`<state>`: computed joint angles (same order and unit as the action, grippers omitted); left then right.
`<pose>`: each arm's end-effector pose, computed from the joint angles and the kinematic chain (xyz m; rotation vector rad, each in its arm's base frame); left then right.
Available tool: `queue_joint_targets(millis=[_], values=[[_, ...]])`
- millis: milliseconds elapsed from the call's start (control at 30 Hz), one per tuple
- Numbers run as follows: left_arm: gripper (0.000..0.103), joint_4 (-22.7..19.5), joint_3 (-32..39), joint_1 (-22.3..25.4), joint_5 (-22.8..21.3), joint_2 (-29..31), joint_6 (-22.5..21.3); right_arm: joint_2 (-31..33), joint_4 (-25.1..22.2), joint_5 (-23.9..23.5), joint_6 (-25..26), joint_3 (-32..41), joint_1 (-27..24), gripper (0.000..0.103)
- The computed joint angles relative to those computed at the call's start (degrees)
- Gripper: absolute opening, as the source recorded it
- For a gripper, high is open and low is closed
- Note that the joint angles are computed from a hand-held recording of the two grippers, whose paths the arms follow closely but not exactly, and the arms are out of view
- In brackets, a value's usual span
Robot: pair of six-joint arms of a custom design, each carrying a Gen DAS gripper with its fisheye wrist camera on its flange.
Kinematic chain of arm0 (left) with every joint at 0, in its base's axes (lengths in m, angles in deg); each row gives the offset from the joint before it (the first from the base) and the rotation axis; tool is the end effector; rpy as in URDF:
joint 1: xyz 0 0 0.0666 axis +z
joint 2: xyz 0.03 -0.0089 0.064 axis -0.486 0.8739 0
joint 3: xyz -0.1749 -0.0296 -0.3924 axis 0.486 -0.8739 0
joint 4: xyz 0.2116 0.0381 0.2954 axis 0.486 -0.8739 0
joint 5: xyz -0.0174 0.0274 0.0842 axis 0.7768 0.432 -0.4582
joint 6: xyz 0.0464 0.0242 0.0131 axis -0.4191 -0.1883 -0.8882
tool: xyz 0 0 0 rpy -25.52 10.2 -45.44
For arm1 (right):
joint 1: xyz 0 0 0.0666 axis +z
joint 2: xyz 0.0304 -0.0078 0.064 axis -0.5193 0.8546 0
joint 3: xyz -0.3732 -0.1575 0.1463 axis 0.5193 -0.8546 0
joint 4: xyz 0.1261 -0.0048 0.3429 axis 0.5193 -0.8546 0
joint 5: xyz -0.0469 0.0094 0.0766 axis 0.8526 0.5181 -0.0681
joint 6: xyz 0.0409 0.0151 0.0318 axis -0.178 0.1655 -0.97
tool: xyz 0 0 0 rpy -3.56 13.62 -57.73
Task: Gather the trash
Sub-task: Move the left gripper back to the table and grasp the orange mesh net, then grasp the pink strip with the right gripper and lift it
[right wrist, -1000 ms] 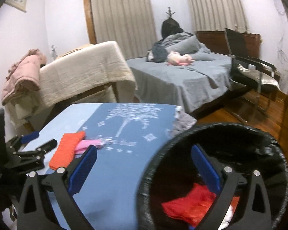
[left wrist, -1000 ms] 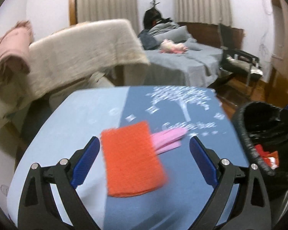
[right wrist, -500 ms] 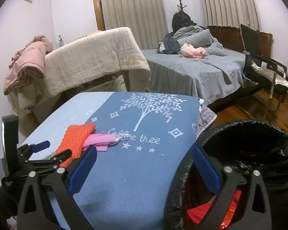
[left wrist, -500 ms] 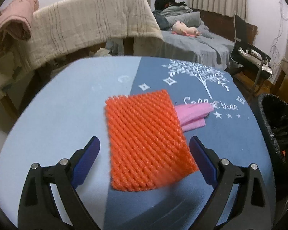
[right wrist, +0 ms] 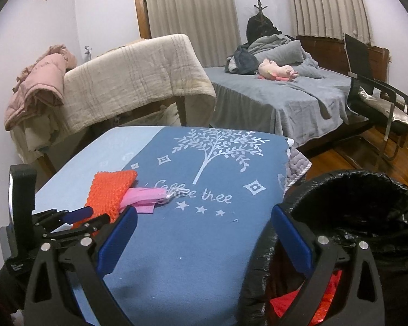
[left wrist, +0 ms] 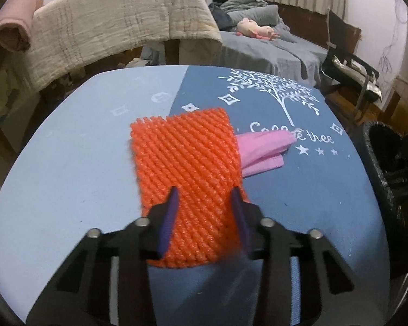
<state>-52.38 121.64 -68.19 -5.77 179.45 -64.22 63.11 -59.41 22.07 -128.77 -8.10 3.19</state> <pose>0.4804 -0.3882 0.4289 0.6321 2.3352 -0.3036 0.3442 0.2107 0.4926 0.4061 2.1394 0.0021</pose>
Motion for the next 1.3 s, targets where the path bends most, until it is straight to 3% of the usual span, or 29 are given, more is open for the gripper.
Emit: queue_joint_targets(millis=[133,600,933,1300], values=[[0.016,0.9,-0.6,0.7,1.8,-0.4,1.5,0.8,0.1,0.0,0.6,0.7,0.3,0.097],[0.014,5.6,-3.2,2.4,0.8,-4.8,1.9,4.1,2.4,-1.4,3.1,3.7,-0.6,0.097],[0.014,4.8,-2.2,5.5,-0.4,-4.2,-0.1,10.8,3.9,-4.6,2.7,7.9,-1.5,0.097],[0.014,4.1,-1.3,7.9,0.5,-2.9,-0.7,18.1,2.1,-7.8,3.6,14.1,-2.4,0.097]])
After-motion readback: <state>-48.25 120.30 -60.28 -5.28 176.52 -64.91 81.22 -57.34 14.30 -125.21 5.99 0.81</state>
